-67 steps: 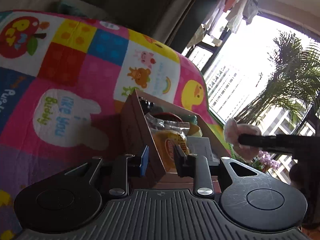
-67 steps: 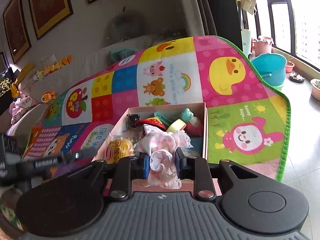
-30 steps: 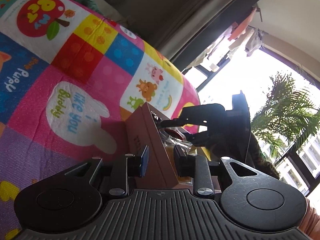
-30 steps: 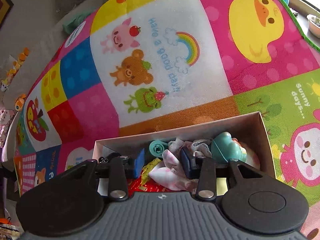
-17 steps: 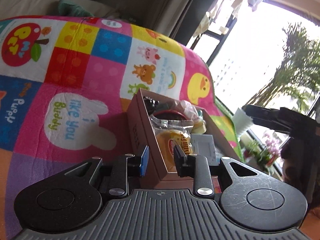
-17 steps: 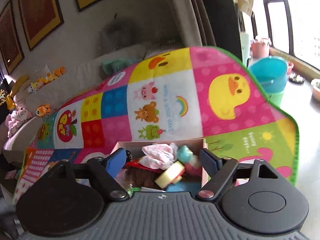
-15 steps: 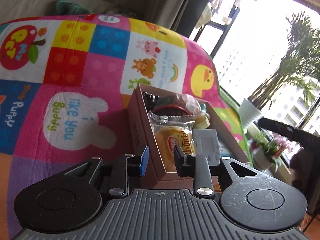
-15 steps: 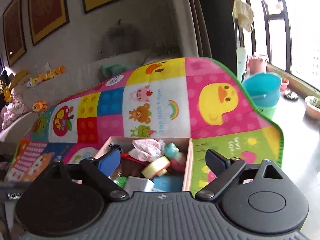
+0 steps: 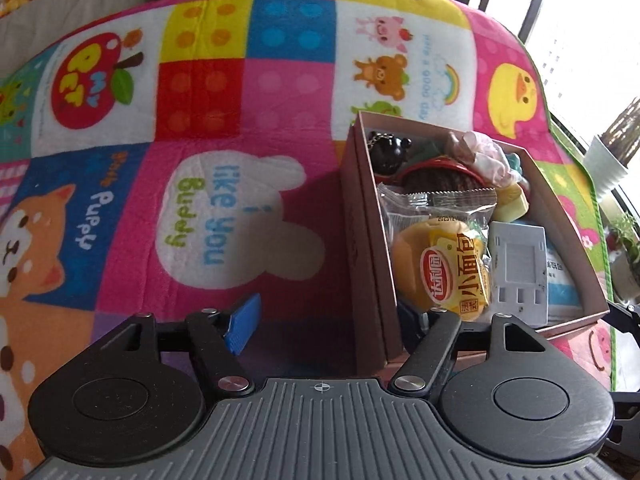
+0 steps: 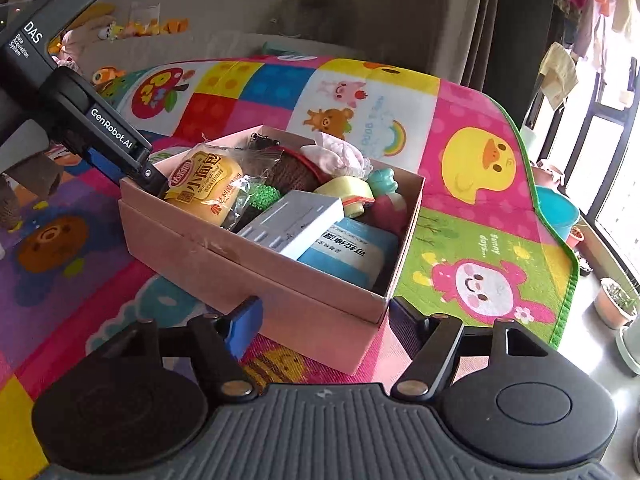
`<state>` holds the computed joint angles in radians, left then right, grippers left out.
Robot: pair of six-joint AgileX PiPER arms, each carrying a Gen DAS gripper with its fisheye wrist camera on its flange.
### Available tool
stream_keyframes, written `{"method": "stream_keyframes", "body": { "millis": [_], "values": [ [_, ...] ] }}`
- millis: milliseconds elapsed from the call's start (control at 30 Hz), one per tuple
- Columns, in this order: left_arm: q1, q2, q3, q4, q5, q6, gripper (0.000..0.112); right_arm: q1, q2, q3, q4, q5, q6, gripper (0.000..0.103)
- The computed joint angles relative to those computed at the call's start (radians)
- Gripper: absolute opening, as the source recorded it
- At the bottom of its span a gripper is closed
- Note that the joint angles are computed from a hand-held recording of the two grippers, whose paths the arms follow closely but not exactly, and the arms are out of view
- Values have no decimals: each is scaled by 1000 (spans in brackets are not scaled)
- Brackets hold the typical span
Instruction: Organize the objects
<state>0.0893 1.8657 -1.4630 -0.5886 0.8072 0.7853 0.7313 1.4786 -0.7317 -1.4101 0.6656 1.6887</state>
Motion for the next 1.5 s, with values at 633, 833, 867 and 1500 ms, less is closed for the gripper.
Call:
{"method": "stream_keyframes", "body": {
  "millis": [633,833,867,1500],
  "values": [
    [205,322,-306,-307,-5,197,100,-18,479,-681,383,52,-373,71],
    [298,130,-12,-628,-50,588,100,62,387,-568,370,102,-205,90],
    [322,90,45,-670,-31,667,100,78,372,-553,376,120,-183,92],
    [354,-289,751,-866,-254,1207,101,337,325,-370,406,292,199,103]
  ]
}}
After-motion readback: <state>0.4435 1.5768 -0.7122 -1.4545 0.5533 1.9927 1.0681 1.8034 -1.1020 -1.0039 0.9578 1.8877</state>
